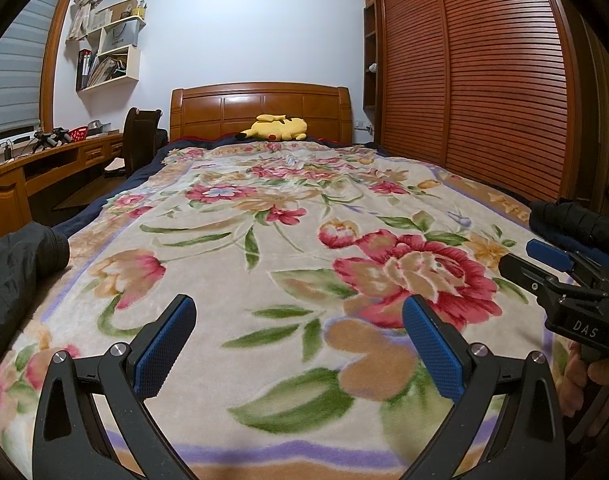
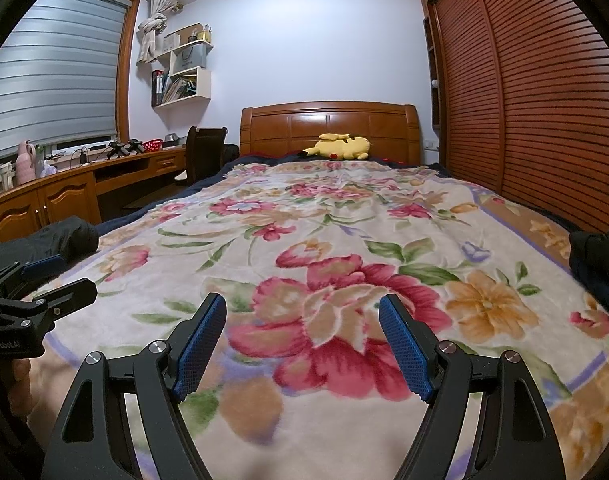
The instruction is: Fold large clothes
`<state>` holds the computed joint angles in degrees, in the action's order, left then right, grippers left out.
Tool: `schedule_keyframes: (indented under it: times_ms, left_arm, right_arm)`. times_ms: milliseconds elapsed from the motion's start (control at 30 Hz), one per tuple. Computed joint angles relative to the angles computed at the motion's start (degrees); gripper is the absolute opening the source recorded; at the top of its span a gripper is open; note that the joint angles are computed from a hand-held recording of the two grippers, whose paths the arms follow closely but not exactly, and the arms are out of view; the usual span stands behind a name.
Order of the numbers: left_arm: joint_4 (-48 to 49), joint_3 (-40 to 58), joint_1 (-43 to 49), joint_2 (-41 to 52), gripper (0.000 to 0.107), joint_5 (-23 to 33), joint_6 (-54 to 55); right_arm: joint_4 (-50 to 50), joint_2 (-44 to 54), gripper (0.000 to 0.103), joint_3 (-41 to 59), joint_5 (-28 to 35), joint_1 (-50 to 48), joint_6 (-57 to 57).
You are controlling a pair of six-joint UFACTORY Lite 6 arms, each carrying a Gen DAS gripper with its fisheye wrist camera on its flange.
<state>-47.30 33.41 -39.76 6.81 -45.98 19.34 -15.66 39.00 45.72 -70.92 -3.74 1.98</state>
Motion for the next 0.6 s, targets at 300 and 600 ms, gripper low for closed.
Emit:
schedule_keyframes:
  times_ms: [300, 600]
  left_arm:
    - [0.1, 0.0, 0.1, 0.0, 0.103, 0.1, 0.0]
    - [-0.1, 0.1, -0.1, 0.1, 0.103, -0.1, 0.1]
  right_arm:
    - [0.2, 0.2, 0.080, 0.3, 0.0, 0.2, 0.1]
    - [0.3, 0.4, 0.081, 0.3, -0.3, 0.2, 0.0]
